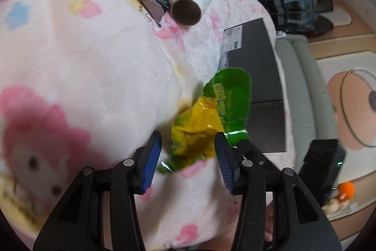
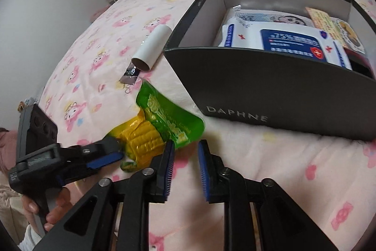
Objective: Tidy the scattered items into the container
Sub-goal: 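Carry the corn bag and snack bag in both grippers over the black box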
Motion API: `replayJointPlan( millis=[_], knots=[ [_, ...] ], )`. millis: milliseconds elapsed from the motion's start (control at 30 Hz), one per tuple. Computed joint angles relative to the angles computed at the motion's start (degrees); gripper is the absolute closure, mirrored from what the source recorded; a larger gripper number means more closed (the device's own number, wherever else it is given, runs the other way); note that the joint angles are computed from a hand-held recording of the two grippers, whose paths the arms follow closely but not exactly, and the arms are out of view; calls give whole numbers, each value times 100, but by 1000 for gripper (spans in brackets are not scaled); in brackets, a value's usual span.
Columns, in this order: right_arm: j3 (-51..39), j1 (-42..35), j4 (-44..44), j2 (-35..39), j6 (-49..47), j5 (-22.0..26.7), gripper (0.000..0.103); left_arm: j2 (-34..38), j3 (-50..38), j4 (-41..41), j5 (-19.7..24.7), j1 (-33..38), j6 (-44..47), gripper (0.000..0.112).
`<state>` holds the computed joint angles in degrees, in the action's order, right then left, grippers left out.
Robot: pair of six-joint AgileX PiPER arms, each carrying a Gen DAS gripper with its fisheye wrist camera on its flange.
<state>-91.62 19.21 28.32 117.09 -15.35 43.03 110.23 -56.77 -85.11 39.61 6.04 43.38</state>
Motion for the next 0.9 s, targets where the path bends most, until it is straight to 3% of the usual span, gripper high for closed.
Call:
replayJointPlan(
  millis=[67, 167, 267, 300, 400, 500, 700, 900],
  knots=[
    [-168, 47, 29, 180, 28, -22, 68, 92, 9, 11, 2, 34, 32, 67],
    [-638, 36, 393, 646, -198, 153, 67, 131, 106, -237, 285, 211, 359, 67],
    [-996, 79, 205, 976, -27, 198, 85, 267, 64, -468, 464, 173, 621, 65],
    [-1016, 46, 330, 1018, -50, 206, 86, 289, 21, -495, 479, 154, 645, 65],
    [-583, -16, 811, 724, -444, 48, 93, 309, 36, -713, 560, 166, 843, 64],
    [-77, 46, 614, 239, -417, 60, 94, 304, 80, -956, 716, 235, 1065, 61],
    [889, -106, 897, -529, -727, 686, 89, 246, 98, -836, 723, 154, 965, 60],
    [1253, -156, 685, -722, -501, 601, 87, -50, 298, -386, 603, 69, 660, 60]
  ],
)
